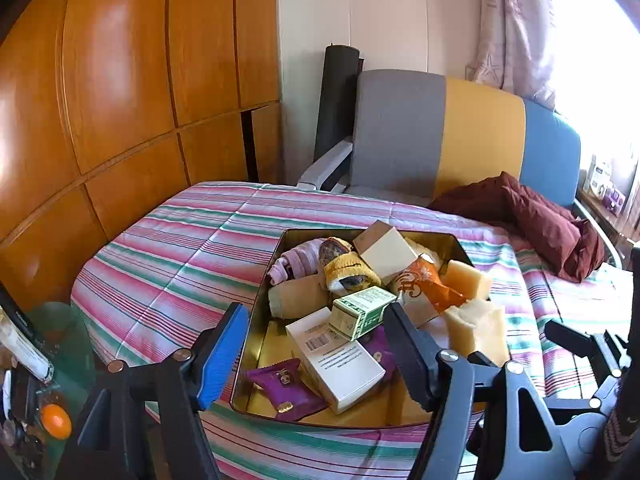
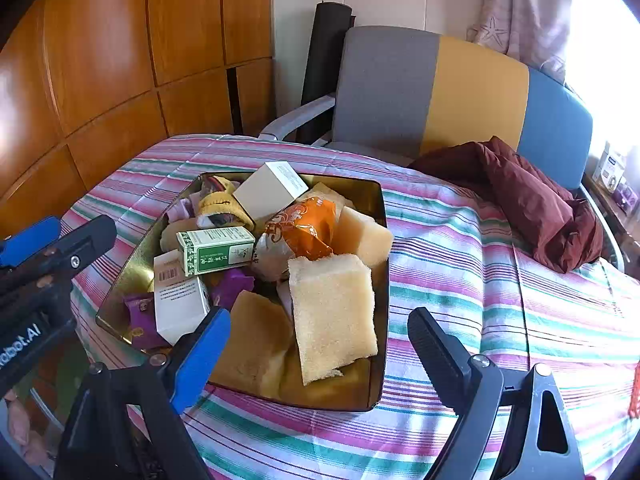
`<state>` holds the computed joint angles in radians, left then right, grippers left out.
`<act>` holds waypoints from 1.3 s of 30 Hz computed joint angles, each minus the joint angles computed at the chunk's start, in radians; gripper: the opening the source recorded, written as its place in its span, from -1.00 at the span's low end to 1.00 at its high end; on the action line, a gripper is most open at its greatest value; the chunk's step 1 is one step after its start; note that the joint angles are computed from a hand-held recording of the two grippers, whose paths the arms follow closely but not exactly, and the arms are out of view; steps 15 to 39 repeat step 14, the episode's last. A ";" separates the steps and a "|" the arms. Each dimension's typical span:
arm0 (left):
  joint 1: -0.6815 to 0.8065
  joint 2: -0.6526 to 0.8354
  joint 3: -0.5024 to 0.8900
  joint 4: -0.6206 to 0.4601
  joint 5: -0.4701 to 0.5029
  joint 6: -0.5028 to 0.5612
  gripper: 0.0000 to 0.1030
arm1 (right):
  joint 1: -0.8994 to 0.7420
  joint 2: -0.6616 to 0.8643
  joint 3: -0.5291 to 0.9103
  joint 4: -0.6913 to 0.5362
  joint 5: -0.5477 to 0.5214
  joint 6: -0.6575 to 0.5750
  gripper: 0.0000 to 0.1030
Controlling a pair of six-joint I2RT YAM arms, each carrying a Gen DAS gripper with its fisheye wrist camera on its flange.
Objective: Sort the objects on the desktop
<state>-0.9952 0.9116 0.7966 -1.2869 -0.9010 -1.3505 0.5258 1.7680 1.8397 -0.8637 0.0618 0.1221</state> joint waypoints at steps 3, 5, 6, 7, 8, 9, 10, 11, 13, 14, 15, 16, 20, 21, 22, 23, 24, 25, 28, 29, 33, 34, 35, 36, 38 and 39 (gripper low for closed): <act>0.000 -0.002 -0.006 0.007 -0.003 -0.002 0.33 | -0.001 0.006 0.003 -0.001 -0.001 0.002 0.76; -0.002 0.002 -0.008 0.006 -0.011 -0.006 0.26 | -0.001 0.010 0.005 -0.002 0.000 0.002 0.76; -0.003 0.002 -0.010 0.008 -0.013 -0.005 0.18 | -0.001 0.009 0.003 0.000 0.002 0.002 0.76; -0.001 -0.005 -0.016 0.018 -0.011 0.004 0.15 | 0.000 0.009 0.001 0.002 0.004 0.003 0.76; 0.003 -0.011 -0.021 0.025 -0.008 0.011 0.15 | 0.001 0.008 -0.001 0.004 0.007 0.002 0.76; 0.006 -0.014 -0.023 0.028 -0.005 0.012 0.14 | 0.002 0.007 -0.002 0.006 0.009 0.000 0.76; 0.011 -0.019 -0.026 0.034 -0.002 0.018 0.13 | 0.004 0.005 -0.004 0.009 0.014 -0.001 0.76; 0.010 -0.019 -0.027 0.032 -0.002 0.014 0.12 | 0.006 0.004 -0.005 0.011 0.017 -0.002 0.76; 0.012 -0.021 -0.028 0.034 -0.001 0.017 0.12 | 0.006 0.002 -0.006 0.014 0.020 -0.002 0.76; 0.020 -0.029 -0.031 0.047 0.008 0.036 0.12 | 0.007 0.001 -0.007 0.016 0.022 -0.002 0.76; 0.020 -0.029 -0.031 0.047 0.008 0.036 0.12 | 0.007 0.001 -0.007 0.016 0.022 -0.002 0.76; 0.020 -0.029 -0.031 0.047 0.008 0.036 0.12 | 0.007 0.001 -0.007 0.016 0.022 -0.002 0.76; 0.020 -0.029 -0.031 0.047 0.008 0.036 0.12 | 0.007 0.001 -0.007 0.016 0.022 -0.002 0.76; 0.020 -0.029 -0.031 0.047 0.008 0.036 0.12 | 0.007 0.001 -0.007 0.016 0.022 -0.002 0.76; 0.020 -0.029 -0.031 0.047 0.008 0.036 0.12 | 0.007 0.001 -0.007 0.016 0.022 -0.002 0.76; 0.020 -0.029 -0.031 0.047 0.008 0.036 0.12 | 0.007 0.001 -0.007 0.016 0.022 -0.002 0.76; 0.020 -0.029 -0.031 0.047 0.008 0.036 0.12 | 0.007 0.001 -0.007 0.016 0.022 -0.002 0.76; 0.020 -0.029 -0.031 0.047 0.008 0.036 0.12 | 0.007 0.001 -0.007 0.016 0.022 -0.002 0.76; 0.020 -0.029 -0.031 0.047 0.008 0.036 0.12 | 0.007 0.001 -0.007 0.016 0.022 -0.002 0.76; 0.020 -0.029 -0.031 0.047 0.008 0.036 0.12 | 0.007 0.001 -0.007 0.016 0.022 -0.002 0.76; 0.020 -0.029 -0.031 0.047 0.008 0.036 0.12 | 0.007 0.001 -0.007 0.016 0.022 -0.002 0.76; 0.020 -0.029 -0.031 0.047 0.008 0.036 0.12 | 0.007 0.001 -0.007 0.016 0.022 -0.002 0.76; 0.020 -0.029 -0.031 0.047 0.008 0.036 0.12 | 0.007 0.001 -0.007 0.016 0.022 -0.002 0.76; 0.020 -0.029 -0.031 0.047 0.008 0.036 0.12 | 0.007 0.001 -0.007 0.016 0.022 -0.002 0.76; 0.020 -0.029 -0.031 0.047 0.008 0.036 0.12 | 0.007 0.001 -0.007 0.016 0.022 -0.002 0.76; 0.020 -0.029 -0.031 0.047 0.008 0.036 0.12 | 0.007 0.001 -0.007 0.016 0.022 -0.002 0.76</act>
